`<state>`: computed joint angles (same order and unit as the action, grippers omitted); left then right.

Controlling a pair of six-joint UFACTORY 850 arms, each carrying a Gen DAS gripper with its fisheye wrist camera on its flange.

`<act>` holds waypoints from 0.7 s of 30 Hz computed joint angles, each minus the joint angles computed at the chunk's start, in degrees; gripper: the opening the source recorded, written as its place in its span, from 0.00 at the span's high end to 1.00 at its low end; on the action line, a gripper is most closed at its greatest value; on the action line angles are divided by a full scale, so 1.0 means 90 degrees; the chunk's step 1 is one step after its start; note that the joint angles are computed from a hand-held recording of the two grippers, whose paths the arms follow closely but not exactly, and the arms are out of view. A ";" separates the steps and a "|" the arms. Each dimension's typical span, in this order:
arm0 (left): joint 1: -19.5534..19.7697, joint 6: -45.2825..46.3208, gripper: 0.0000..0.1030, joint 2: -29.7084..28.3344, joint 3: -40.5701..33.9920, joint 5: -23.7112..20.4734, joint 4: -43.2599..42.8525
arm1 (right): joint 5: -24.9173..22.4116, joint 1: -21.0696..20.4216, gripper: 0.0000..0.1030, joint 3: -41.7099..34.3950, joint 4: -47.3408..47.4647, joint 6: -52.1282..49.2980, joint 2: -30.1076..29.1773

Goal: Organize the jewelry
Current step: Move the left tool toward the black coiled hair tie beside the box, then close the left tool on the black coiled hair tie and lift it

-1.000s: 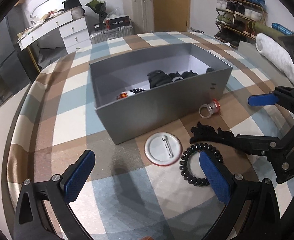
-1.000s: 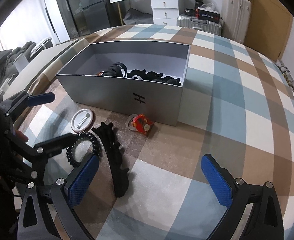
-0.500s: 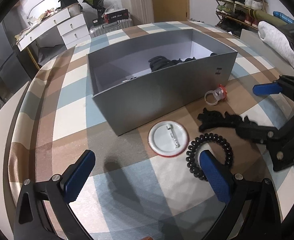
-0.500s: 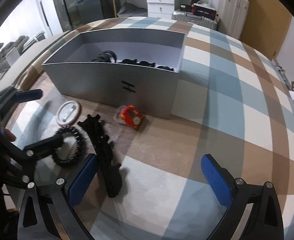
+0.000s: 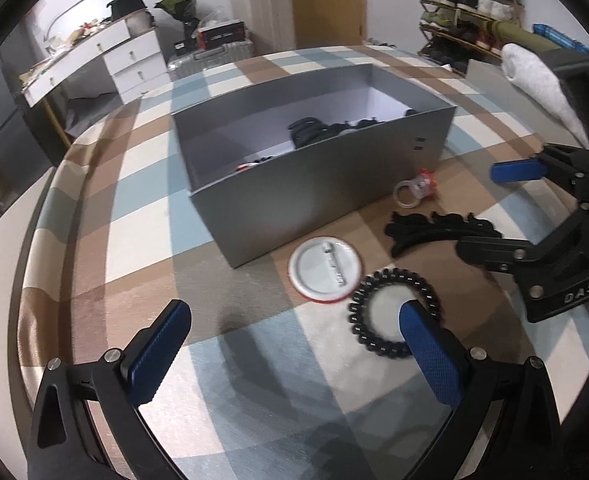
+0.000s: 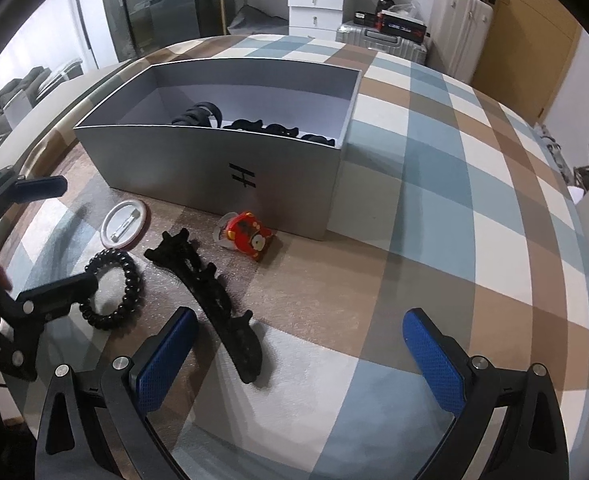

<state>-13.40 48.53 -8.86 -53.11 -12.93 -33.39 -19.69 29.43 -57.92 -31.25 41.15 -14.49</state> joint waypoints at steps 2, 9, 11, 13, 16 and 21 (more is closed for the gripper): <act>0.0013 0.0400 0.06 0.0006 0.0004 -0.0100 -0.0306 | 0.0016 0.0020 0.00 0.0008 -0.0004 -0.0017 0.0016; 0.0031 0.0220 0.27 -0.0072 -0.0047 -0.0162 -0.0115 | 0.0051 0.0040 0.00 0.0015 -0.0025 -0.0019 0.0046; 0.0037 0.0347 0.33 -0.0063 -0.0036 -0.0190 -0.0217 | 0.0057 0.0046 0.00 0.0023 -0.0054 -0.0011 0.0057; 0.0032 0.0413 0.37 -0.0049 -0.0016 -0.0151 -0.0257 | 0.0048 0.0042 0.00 0.0020 -0.0066 0.0001 0.0057; 0.0053 0.0738 0.51 -0.0035 -0.0006 -0.0194 -0.0540 | 0.0075 0.0014 0.00 0.0026 0.0003 -0.0063 0.0060; 0.0118 0.1543 0.82 -0.0026 -0.0001 -0.0388 -0.1214 | 0.0115 -0.0002 0.00 0.0040 0.0038 -0.0091 0.0066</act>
